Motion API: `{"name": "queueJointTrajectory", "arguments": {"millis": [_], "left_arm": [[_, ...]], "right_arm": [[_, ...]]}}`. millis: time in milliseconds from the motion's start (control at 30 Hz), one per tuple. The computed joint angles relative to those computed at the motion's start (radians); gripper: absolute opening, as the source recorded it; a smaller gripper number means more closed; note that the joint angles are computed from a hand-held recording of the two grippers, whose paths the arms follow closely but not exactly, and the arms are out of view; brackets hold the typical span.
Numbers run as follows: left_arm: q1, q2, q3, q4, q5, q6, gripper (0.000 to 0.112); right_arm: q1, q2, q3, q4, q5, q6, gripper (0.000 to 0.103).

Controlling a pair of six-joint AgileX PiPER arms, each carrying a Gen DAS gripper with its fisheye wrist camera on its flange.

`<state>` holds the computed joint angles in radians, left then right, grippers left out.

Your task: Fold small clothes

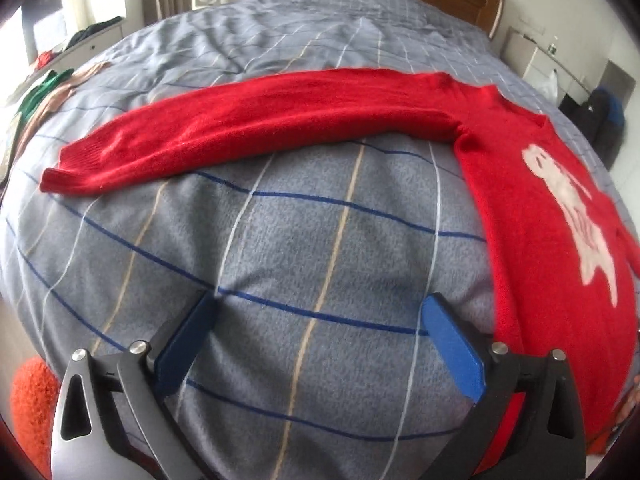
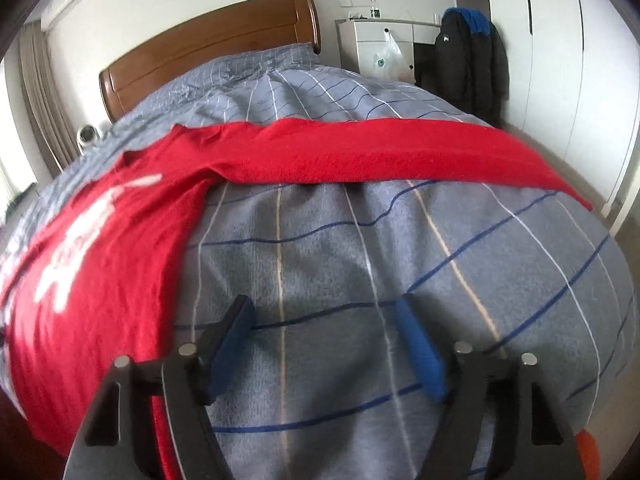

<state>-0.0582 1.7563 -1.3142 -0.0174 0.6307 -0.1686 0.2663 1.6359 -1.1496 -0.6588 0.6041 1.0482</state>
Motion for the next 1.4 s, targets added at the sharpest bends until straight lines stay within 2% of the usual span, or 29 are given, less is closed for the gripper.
{"name": "queueJointTrajectory", "arguments": {"millis": [100,267,367,533,767,1400], "left_arm": [[0.006,-0.008,0.018,-0.018,-0.011,0.018,0.103],[-0.025,-0.018,0.043,0.068,-0.035,-0.066,0.103],[-0.020,-0.020,0.051,0.061,-0.050,-0.056,0.103],[-0.020,-0.040,0.098,0.060,-0.112,-0.058,0.103],[-0.026,-0.034,0.082,0.073,-0.090,-0.062,0.103],[-0.056,-0.035,0.089,0.157,-0.095,-0.138,0.103]], "right_arm": [[0.007,0.015,-0.006,-0.025,0.005,0.017,0.081],[0.008,0.016,0.001,-0.035,-0.002,0.023,0.082],[0.018,0.016,0.003,-0.047,0.005,0.033,0.083],[0.023,0.024,-0.003,-0.051,0.008,0.038,0.083],[0.033,0.040,-0.017,-0.060,0.020,0.034,0.087],[0.044,0.056,-0.029,-0.074,0.032,0.038,0.091]]}}
